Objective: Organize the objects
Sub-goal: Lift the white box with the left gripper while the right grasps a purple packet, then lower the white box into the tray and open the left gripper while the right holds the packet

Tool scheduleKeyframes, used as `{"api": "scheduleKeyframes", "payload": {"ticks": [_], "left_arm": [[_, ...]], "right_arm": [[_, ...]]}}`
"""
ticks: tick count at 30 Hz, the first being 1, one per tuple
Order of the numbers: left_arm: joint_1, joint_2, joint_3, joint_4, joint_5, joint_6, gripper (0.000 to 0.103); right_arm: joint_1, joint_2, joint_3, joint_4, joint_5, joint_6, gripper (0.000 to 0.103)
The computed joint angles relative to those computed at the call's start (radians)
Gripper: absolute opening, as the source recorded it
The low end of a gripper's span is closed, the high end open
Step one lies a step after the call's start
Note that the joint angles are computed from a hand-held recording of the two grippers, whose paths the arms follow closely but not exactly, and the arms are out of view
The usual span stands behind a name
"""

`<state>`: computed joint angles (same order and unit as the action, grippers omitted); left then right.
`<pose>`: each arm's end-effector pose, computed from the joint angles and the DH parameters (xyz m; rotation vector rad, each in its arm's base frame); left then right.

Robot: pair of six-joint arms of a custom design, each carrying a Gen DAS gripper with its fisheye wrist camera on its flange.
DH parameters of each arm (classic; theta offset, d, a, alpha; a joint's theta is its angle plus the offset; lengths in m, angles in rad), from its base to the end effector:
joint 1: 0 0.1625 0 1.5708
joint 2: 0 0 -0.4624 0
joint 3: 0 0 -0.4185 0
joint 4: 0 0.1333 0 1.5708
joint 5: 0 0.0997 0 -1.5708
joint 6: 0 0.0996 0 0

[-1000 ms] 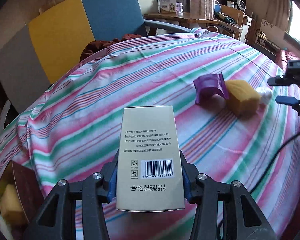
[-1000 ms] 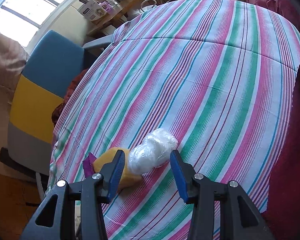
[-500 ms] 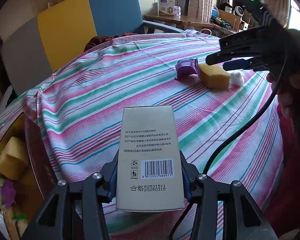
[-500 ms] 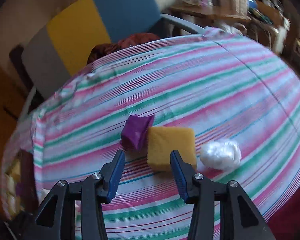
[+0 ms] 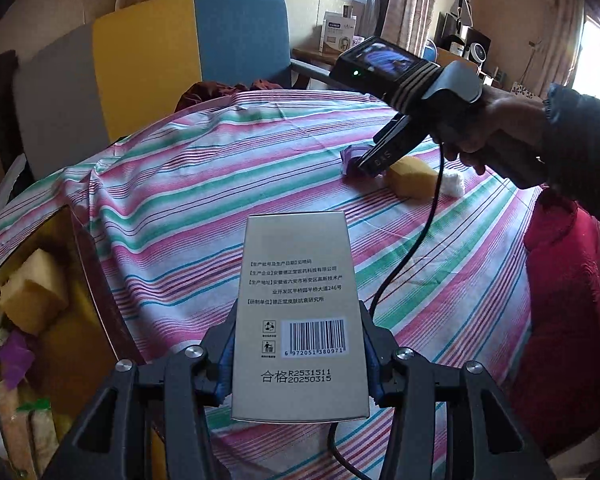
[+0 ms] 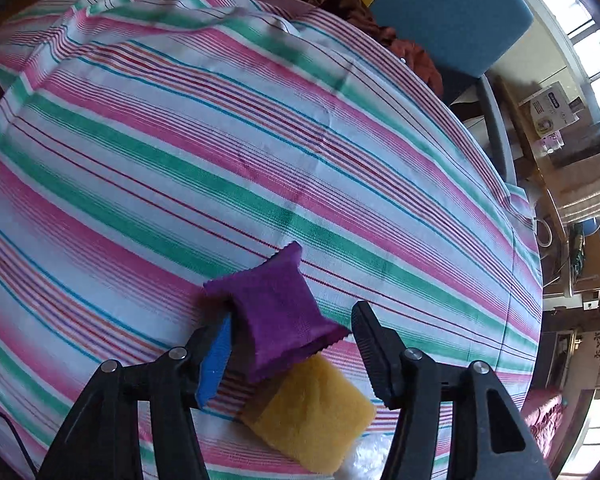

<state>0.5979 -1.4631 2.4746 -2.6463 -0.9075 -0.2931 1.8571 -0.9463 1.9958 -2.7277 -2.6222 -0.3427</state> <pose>-0.2014 -0.3727 0.1955 0.8335 2.4422 -0.5923 0.2096 -0.5462 0.1362 0.5837 -2.0046 0.0780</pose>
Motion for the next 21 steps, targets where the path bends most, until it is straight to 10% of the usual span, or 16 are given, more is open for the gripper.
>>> {"api": "scheduleKeyframes", "payload": {"ticks": [21], "left_arm": [[-0.090, -0.223, 0.027, 0.182, 0.159, -0.174, 0.051]], "right_arm": [[0.085, -0.041, 0.245, -0.242, 0.294, 0.286, 0.048]]}}
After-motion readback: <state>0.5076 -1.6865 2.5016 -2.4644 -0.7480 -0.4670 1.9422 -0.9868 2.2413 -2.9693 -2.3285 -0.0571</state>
